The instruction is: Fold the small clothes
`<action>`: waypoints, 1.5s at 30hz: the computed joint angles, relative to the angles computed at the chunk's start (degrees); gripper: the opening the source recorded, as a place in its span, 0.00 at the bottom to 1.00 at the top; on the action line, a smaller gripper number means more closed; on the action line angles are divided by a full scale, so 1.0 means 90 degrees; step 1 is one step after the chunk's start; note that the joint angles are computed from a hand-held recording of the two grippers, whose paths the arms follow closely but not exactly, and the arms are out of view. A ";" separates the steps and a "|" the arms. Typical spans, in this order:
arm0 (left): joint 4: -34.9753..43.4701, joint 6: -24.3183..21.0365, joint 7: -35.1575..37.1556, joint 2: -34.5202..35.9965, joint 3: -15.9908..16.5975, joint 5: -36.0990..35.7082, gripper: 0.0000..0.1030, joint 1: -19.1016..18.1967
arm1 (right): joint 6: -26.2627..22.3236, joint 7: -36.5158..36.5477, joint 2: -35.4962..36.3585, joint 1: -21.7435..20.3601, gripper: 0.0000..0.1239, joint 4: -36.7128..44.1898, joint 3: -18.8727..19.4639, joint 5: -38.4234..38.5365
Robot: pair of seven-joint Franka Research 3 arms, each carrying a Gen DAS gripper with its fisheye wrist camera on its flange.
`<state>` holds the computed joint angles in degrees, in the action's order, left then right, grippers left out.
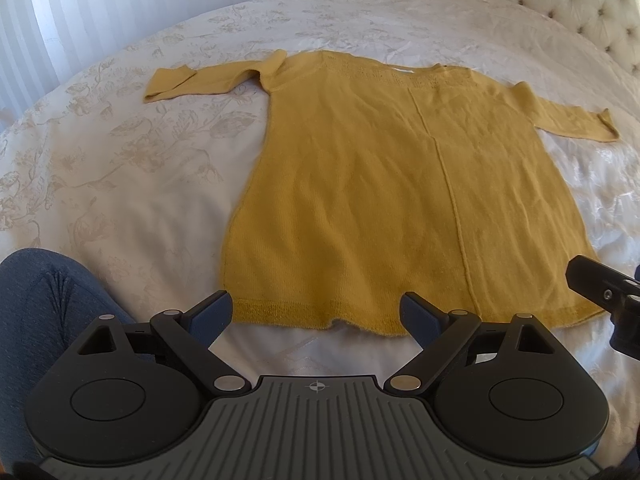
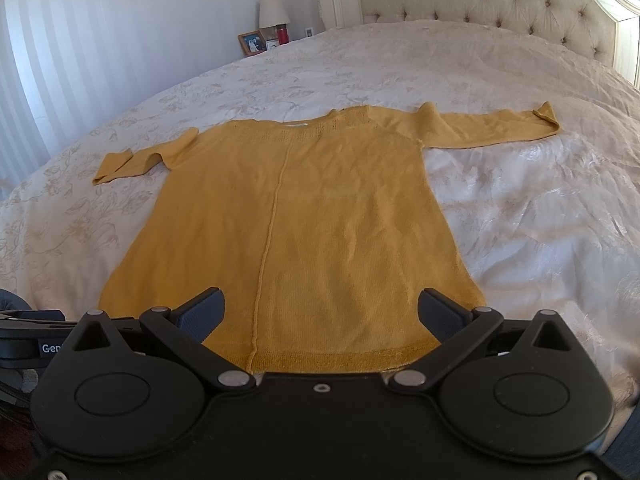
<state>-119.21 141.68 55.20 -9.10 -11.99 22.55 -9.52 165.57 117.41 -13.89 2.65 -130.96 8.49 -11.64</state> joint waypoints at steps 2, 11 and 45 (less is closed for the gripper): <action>0.0024 -0.0002 0.0024 0.0030 0.0007 -0.0035 0.89 -0.0006 | -0.0027 -0.0076 0.0024 0.0036 0.82 0.0030 -0.0046 0.0059; 0.0088 -0.0011 0.0116 0.0113 0.0035 -0.0158 0.89 -0.0008 | -0.0108 -0.0235 0.0104 0.0118 0.82 0.0114 -0.0121 0.0178; 0.2800 0.1151 -0.0256 0.2591 0.0962 0.1630 0.67 0.0489 | 0.0402 -0.1094 0.2464 0.0847 0.82 0.2307 -0.1046 0.1251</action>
